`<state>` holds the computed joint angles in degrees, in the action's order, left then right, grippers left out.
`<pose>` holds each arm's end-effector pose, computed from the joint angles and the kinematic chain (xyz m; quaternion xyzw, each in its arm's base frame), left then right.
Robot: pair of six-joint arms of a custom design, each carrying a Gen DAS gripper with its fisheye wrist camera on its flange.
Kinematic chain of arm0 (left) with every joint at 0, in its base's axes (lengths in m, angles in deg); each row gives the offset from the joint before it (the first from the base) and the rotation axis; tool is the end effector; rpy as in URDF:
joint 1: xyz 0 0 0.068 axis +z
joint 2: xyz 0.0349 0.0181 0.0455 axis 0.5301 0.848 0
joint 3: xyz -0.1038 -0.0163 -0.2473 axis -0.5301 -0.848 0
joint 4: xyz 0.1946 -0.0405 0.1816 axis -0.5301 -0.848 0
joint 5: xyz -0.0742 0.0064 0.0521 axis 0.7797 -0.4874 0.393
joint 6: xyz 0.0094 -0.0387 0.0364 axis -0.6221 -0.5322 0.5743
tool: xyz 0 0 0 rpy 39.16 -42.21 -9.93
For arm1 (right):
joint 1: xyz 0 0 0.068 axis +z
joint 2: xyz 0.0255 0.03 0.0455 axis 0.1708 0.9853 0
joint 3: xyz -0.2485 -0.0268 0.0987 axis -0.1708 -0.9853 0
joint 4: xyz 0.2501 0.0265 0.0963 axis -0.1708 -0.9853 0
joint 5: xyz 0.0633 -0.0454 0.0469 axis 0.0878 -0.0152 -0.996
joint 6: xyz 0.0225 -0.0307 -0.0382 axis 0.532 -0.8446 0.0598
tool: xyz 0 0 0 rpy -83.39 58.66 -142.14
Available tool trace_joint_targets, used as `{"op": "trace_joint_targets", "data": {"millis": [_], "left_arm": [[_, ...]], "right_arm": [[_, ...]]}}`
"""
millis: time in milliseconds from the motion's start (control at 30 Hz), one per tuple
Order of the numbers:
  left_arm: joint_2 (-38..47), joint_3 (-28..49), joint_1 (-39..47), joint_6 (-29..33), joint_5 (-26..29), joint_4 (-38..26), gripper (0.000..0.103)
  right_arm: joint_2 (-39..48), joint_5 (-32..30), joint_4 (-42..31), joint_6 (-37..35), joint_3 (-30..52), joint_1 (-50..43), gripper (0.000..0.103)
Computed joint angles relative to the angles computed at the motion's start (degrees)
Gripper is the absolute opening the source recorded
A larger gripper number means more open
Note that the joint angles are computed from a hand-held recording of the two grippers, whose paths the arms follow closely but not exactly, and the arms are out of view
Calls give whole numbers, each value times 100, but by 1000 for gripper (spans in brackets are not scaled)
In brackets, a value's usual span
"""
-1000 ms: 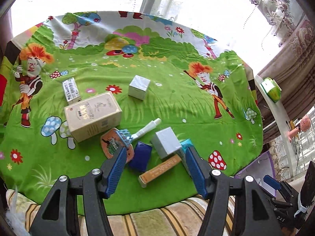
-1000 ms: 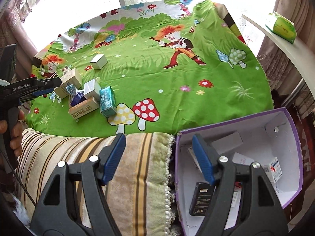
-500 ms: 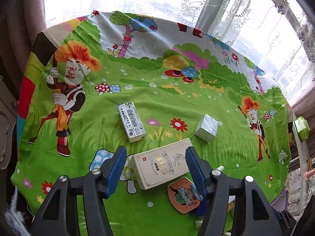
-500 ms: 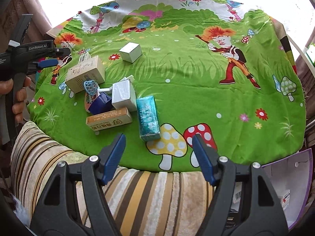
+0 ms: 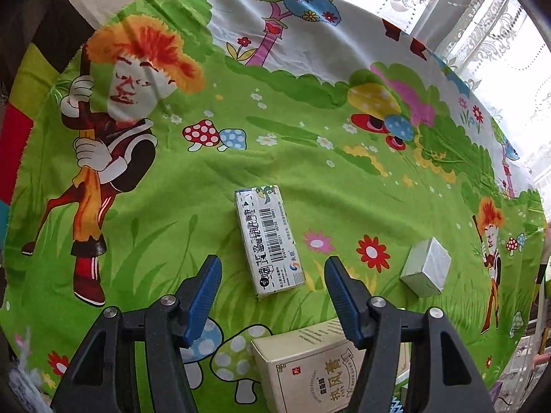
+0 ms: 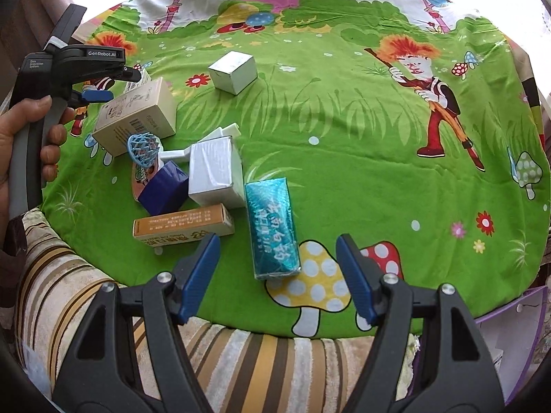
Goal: Organize rigid objects
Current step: 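Grasp the teal tissue pack with the right tool while the left tool grasps the barcoded white box, then carry both items over the purple box and open the left tool to drop the barcoded box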
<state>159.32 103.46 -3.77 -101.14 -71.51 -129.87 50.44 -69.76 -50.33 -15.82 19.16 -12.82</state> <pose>0.2457 -0.1620 0.2180 -0.3490 0.9089 -0.0238 0.2270 0.2125 -0.0743 0.2142 -0.2586 0.9403 0.0823 0.2054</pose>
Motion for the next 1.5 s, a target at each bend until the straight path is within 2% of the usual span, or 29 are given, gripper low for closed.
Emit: {"op": "trace_joint_targets", "data": {"millis": [167,200,267,300,367,433,633,833,967,1233,1500], "left_arm": [[186,-123,163,200,206,309,62],[227,-123,175,240,216,331,59],[325,-107,209,355,283,362,40],[339,-116,210,379,294,384,39],[312,-103,180,426,214,370,37],[219,-147,136,384,159,398,34],[-190,-113,-287,49,-231,148,34],[-672,18,-1058,-630,-701,-302,34],[-663,280,-1654,-1091,-1008,-485,34],[64,1049,-2887,-1541,-1180,-338,34],[1230,2318,-3642,-1390,-1027,-79,34]], "right_arm": [[190,150,181,170,-71,181,66],[232,168,200,192,-72,203,64],[302,202,227,225,-74,246,56],[331,223,243,247,-75,268,53],[381,265,269,289,-90,311,39],[370,237,277,262,-110,294,37],[107,105,276,188,-176,116,37],[-193,-144,59,-4,-141,-303,37],[-281,-375,-252,-288,-57,-751,37],[-175,-790,-1082,-1346,275,-2023,37],[647,-1081,-1868,-2521,1174,-3592,37]]}}
